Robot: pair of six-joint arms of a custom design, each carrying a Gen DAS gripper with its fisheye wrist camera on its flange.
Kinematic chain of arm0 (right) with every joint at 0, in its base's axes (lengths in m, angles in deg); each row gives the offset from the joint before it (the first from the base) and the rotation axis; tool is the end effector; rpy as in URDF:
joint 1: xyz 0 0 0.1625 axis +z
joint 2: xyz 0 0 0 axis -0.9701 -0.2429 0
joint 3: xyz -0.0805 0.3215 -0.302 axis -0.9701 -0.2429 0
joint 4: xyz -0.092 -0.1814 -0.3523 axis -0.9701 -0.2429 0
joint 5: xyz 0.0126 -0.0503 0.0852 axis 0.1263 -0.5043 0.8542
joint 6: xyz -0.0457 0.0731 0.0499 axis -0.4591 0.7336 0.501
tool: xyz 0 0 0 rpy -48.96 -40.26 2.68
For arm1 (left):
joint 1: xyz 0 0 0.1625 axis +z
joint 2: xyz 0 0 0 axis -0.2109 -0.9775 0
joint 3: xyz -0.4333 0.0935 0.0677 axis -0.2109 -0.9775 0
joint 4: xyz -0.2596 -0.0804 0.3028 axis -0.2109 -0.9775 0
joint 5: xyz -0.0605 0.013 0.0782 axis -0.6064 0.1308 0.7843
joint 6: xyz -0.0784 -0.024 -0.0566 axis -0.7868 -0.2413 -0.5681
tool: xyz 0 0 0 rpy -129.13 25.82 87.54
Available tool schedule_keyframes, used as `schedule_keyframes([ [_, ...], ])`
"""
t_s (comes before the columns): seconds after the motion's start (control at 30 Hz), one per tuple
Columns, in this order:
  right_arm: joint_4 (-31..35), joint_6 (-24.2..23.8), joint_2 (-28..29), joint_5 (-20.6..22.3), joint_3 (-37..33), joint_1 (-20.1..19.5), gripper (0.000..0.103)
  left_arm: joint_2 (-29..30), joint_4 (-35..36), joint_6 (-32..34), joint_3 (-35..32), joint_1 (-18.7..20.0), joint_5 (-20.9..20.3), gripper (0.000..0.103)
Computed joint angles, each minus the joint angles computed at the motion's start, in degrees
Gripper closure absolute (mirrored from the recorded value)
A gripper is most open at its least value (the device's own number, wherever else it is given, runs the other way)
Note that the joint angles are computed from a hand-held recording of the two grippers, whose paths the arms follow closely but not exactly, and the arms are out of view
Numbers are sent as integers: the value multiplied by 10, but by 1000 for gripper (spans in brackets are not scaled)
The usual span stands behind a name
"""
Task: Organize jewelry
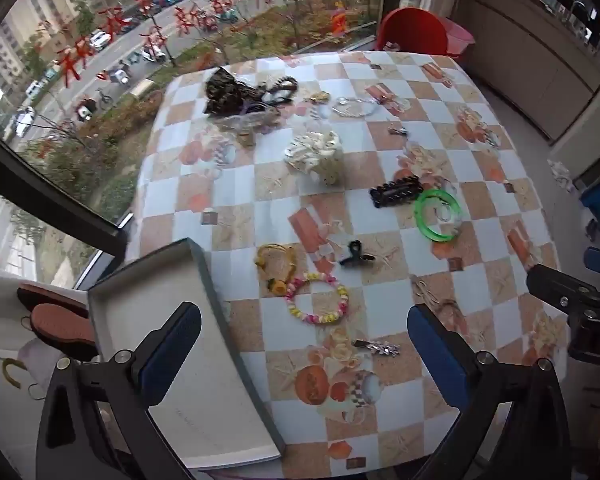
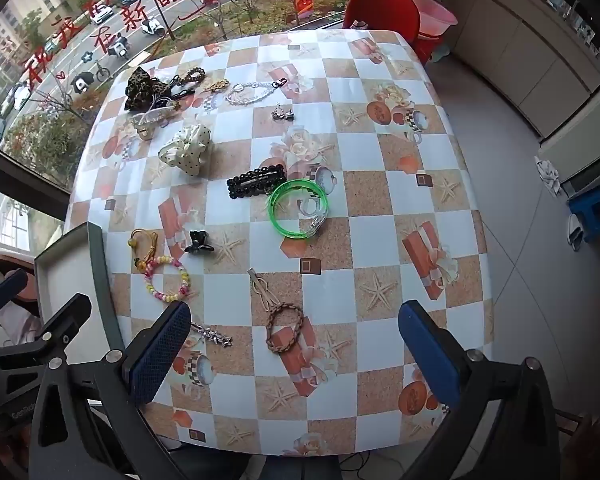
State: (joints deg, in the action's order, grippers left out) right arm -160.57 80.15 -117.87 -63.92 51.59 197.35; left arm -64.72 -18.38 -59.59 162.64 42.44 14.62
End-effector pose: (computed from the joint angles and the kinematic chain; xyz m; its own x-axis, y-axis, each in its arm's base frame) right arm 0.2882 -0.3593 0.2292 -0.7019 0.1896 0.6866 -0.0649 0.9429 -0.3267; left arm -0.2877 -0.3938 0.2002 -0.6444 0.2633 -0.7179 0.4342 0.8988 -0.0601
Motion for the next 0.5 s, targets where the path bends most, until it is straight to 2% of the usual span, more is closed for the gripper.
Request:
schedule_keyframes([
  [0.1,-6,-3,1,1,1,0,0,1,9,4,-12,8,-19,0],
  [0.5,3,-5,-1,7,-1,-3,0,4,13,-8,-12,13,-12,0],
])
